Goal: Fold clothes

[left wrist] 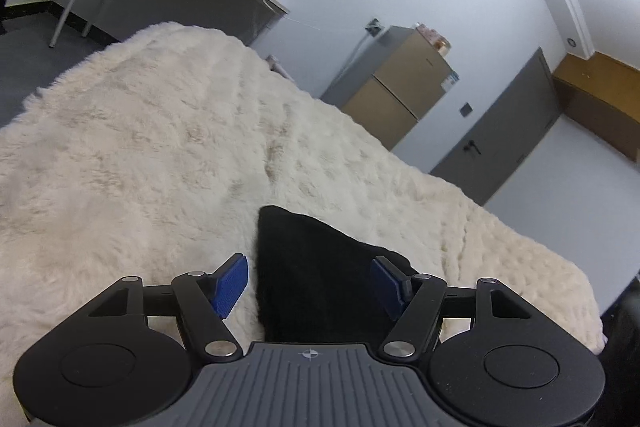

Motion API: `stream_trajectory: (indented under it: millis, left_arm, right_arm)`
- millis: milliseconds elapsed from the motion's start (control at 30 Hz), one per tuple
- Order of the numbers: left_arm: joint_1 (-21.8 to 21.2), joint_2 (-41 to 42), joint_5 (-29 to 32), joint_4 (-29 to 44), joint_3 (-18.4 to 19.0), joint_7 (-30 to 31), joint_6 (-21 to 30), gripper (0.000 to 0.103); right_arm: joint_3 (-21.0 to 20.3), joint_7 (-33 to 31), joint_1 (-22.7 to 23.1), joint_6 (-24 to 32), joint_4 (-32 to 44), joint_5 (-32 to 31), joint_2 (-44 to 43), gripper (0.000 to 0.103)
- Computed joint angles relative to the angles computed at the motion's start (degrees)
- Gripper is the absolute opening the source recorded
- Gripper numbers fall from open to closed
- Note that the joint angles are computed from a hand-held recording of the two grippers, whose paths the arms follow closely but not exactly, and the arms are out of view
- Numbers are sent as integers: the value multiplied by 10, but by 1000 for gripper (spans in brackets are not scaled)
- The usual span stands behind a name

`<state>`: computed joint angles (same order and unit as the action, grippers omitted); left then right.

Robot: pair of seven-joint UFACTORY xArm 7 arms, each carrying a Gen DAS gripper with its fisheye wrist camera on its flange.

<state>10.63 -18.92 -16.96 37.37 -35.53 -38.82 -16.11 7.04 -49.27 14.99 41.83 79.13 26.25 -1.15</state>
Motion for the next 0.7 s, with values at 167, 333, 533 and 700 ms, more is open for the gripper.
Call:
stream_trajectory:
  millis: [167, 333, 533, 700]
  left_arm:
    - [15, 14, 16, 19, -22, 31, 9, 69]
    - [83, 9, 54, 42, -91, 35, 54, 69]
    - [113, 20, 116, 64, -121, 11, 112, 84]
    - [124, 35, 172, 96, -133, -18, 206, 84]
  right_arm:
    - [5, 121, 0, -112, 10, -63, 33, 40]
    - [8, 117, -1, -102, -54, -81, 10, 48]
    - [-7, 14, 13, -52, -126, -17, -47, 65]
    - [-30, -30, 7, 34, -68, 71, -49, 58]
